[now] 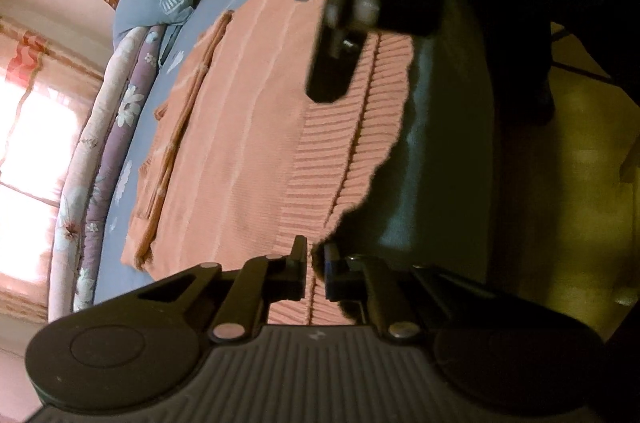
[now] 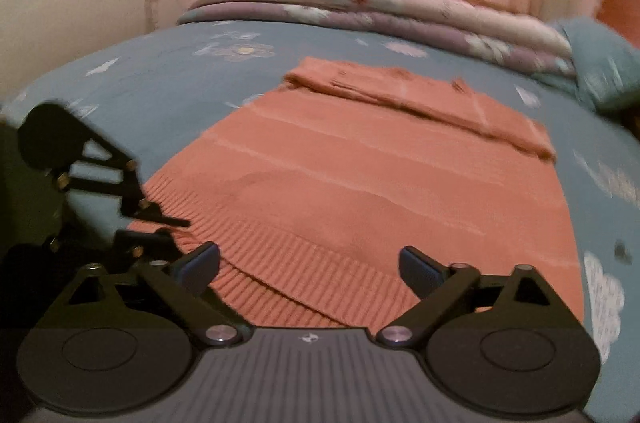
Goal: Fold clothes
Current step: 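Grasp the ribbed hem with the left gripper while the right gripper grasps beside it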
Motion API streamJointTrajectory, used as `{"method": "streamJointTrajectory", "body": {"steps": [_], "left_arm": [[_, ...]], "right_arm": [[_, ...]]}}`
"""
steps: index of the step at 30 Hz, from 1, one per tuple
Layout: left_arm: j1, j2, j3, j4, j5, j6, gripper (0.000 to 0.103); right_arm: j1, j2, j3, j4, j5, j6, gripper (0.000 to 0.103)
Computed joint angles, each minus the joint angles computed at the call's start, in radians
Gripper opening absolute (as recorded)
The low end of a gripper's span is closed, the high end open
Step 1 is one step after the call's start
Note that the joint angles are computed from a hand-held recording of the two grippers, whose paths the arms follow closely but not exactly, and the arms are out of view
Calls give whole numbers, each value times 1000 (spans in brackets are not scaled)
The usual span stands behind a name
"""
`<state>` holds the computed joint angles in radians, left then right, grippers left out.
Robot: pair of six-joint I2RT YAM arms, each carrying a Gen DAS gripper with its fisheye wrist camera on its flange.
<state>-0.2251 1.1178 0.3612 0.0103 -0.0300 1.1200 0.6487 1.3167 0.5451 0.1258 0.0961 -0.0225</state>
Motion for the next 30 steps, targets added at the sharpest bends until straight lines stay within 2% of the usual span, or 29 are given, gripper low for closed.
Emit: {"method": "streamJointTrajectory", "body": {"steps": [5, 7, 11, 17, 20, 21, 22, 25, 30], "left_arm": [[43, 9, 29, -26, 50, -38, 6], [54, 13, 36, -30, 63, -51, 6], [67, 16, 42, -35, 78, -57, 6], [78, 9, 40, -39, 90, -70, 7], [88, -2, 36, -46, 100, -74, 8], [90, -3, 35, -48, 103, -75, 8], [90, -5, 32, -48, 103, -74, 8], [77, -29, 8, -41, 89, -59, 15], [26, -50, -55, 37, 27, -13, 16]], "right_arm": [[115, -12, -74, 124, 92, -181, 75], [138, 1, -79, 133, 84, -210, 70], [196, 88, -63, 179, 142, -272, 70], [246, 253, 4, 235, 239, -383, 52], [275, 313, 36, 246, 305, -417, 39], [286, 332, 43, 249, 333, -427, 20], [294, 345, 49, 247, 353, -424, 8], [307, 349, 52, 244, 380, -387, 8], [308, 317, 52, 226, 384, -362, 7]]}}
